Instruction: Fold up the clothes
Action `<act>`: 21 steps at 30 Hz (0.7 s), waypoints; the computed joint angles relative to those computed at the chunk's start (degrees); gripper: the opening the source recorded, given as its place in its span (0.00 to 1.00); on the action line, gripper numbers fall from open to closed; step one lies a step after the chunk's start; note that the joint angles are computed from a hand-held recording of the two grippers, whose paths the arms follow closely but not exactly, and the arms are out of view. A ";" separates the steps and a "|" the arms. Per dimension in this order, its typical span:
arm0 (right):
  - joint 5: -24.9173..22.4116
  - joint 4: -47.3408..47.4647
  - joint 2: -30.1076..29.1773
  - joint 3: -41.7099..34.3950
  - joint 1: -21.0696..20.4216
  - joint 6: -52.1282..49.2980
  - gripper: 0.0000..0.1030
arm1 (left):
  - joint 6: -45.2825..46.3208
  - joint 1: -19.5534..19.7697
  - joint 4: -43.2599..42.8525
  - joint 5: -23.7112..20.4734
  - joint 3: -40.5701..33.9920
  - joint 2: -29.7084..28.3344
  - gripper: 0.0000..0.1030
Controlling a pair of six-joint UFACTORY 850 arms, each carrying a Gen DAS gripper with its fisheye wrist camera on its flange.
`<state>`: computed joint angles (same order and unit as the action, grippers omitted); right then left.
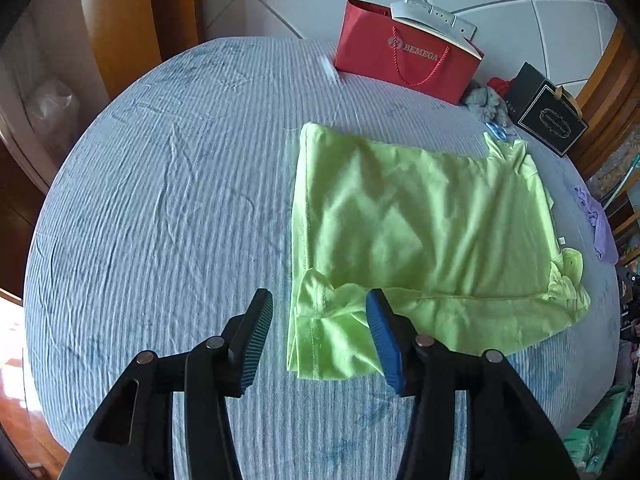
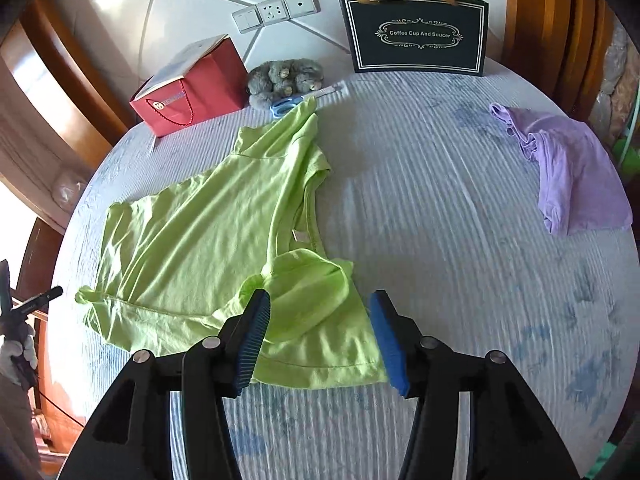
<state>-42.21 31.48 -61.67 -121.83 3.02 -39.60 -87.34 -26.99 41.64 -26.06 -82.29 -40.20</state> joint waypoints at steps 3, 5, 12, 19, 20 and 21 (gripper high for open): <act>-0.39 -1.41 1.36 4.09 -1.41 -0.78 0.51 | -0.40 -0.96 -0.65 -1.13 2.53 0.69 0.50; -1.62 -3.41 0.45 4.27 -2.17 -0.01 0.51 | 0.78 -1.65 -2.79 -2.01 2.04 -0.82 0.50; -6.13 -6.96 -4.66 -0.54 -3.30 0.54 0.51 | 1.39 -2.30 -4.77 -5.19 -1.45 -5.91 0.50; -3.44 -5.19 -5.15 -0.66 -2.37 -0.34 0.60 | 5.35 -1.45 -7.77 -1.73 -3.70 -8.37 0.48; -3.04 -5.40 -5.37 -0.85 -1.96 -0.53 0.60 | 4.48 -1.56 -7.23 -1.99 -3.46 -8.18 0.37; -2.66 -6.20 -5.70 -1.14 -1.44 -0.64 0.60 | 4.00 -1.69 -6.99 -2.78 -3.40 -8.08 0.14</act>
